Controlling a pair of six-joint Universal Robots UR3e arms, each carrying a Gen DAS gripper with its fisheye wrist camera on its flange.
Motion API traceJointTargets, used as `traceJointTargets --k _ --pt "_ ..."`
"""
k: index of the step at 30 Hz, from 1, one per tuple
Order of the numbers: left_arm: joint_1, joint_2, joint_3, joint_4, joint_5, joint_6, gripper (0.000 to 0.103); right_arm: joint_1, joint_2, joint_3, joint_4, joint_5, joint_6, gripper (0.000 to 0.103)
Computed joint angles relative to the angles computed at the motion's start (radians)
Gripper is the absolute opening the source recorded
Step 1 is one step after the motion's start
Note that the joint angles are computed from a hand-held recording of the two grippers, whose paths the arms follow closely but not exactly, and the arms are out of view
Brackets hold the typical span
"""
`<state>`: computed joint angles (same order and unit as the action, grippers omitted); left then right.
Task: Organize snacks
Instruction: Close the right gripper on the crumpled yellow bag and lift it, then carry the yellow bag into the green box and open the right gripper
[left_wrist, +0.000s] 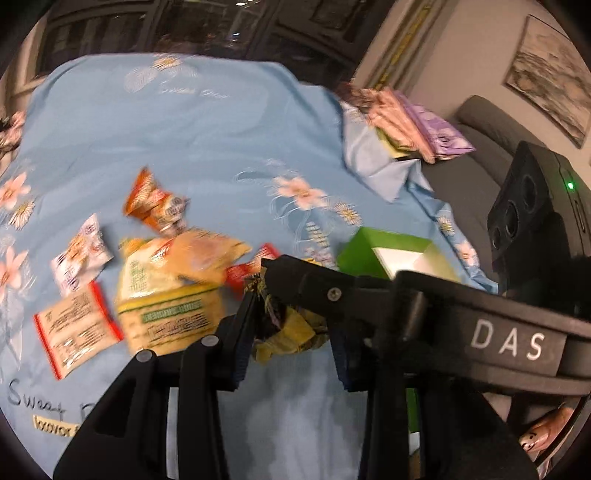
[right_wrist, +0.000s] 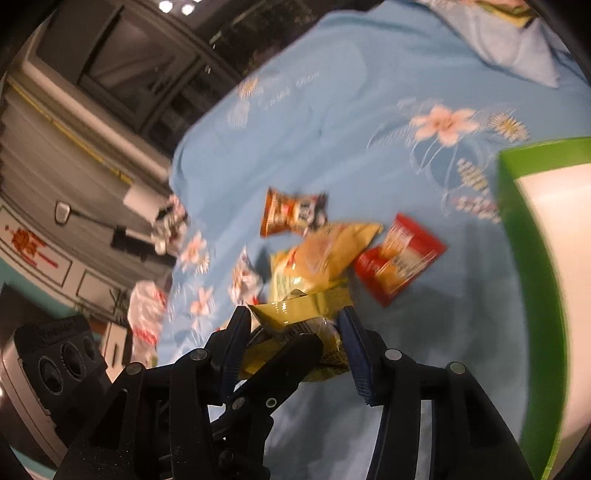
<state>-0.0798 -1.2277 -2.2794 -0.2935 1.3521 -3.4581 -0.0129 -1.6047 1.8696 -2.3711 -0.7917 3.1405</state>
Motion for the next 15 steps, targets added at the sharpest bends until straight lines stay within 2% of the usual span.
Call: traceJointTargets --k 3,8,15 --pt "-0.086 -0.109 0.074 0.073 0.039 -0.014 0.035 -0.041 -0.073 0.036 -0.029 -0.034 0.021 0.053" --pt "-0.165 -0.264 0.188 0.142 0.012 -0.018 0.035 -0.166 -0.17 0.099 -0.02 -0.03 0.027 0.053" --pt "-0.259 -0.484 0.441 0.082 -0.037 0.028 0.035 -0.373 -0.278 0.189 0.005 0.019 0.01 0.053"
